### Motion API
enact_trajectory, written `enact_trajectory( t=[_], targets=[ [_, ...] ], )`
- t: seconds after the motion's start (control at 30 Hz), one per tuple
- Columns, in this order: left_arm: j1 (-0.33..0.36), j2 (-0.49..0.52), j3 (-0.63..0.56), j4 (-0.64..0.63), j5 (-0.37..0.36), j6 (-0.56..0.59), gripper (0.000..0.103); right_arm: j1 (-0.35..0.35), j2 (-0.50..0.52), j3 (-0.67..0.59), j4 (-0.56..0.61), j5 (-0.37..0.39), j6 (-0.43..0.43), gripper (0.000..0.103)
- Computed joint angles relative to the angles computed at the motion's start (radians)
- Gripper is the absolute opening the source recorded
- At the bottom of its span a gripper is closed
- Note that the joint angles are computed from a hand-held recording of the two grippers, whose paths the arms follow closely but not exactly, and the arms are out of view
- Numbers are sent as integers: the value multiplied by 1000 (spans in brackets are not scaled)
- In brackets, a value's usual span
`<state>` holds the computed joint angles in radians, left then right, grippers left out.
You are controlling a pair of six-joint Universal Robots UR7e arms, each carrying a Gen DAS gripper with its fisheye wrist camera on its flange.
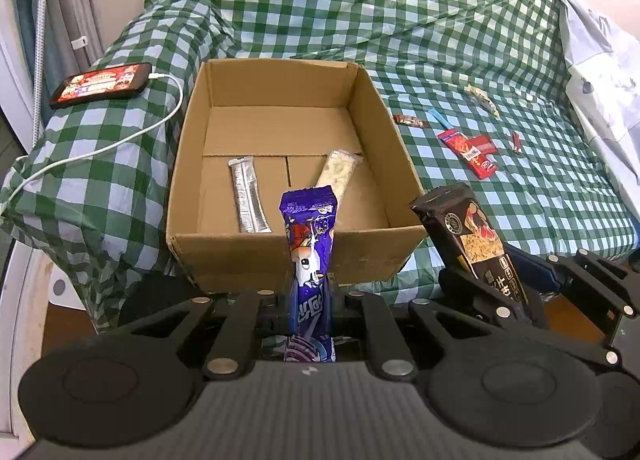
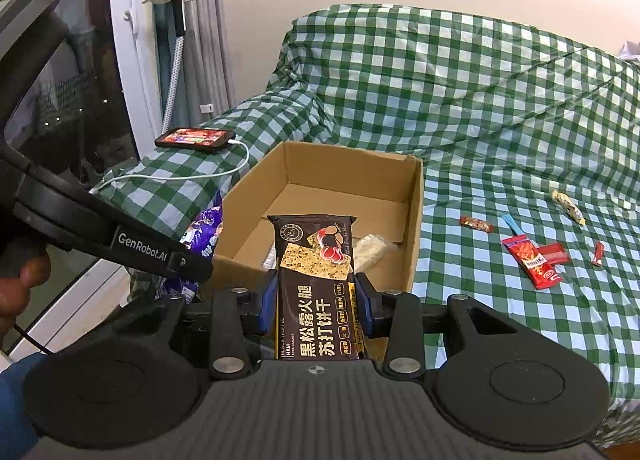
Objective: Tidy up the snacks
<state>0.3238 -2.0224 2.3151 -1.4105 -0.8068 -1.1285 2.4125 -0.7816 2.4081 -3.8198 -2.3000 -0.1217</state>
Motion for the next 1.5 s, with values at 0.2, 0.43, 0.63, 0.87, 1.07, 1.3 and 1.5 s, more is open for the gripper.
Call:
enact_trajectory(
  t=[0.2,0.43,0.63,0.87,1.07,1.3,1.5],
  targets=[
    [42,21,9,-61,-3,47,13,-20,-8,6,28,6,18,41],
    [87,56,6,-113,-2,83,13,-46,-10,3,55,24,23,41],
    [130,83,-3,-159,11,125,13,-68,-15,-10,69,32,14,41],
    [193,112,-25,-216,40,174,13,-89,-8,-41,86,34,-3,41],
    [244,141,-42,-268,63,217,13,-119,-12,-67,115,48,-21,41],
    [300,189,-65,-328,95,273,13,-158,9,-125,136,77,-56,41],
    [361,249,-97,-399,126,336,13,-204,35,-187,150,110,-91,41]
  ],
)
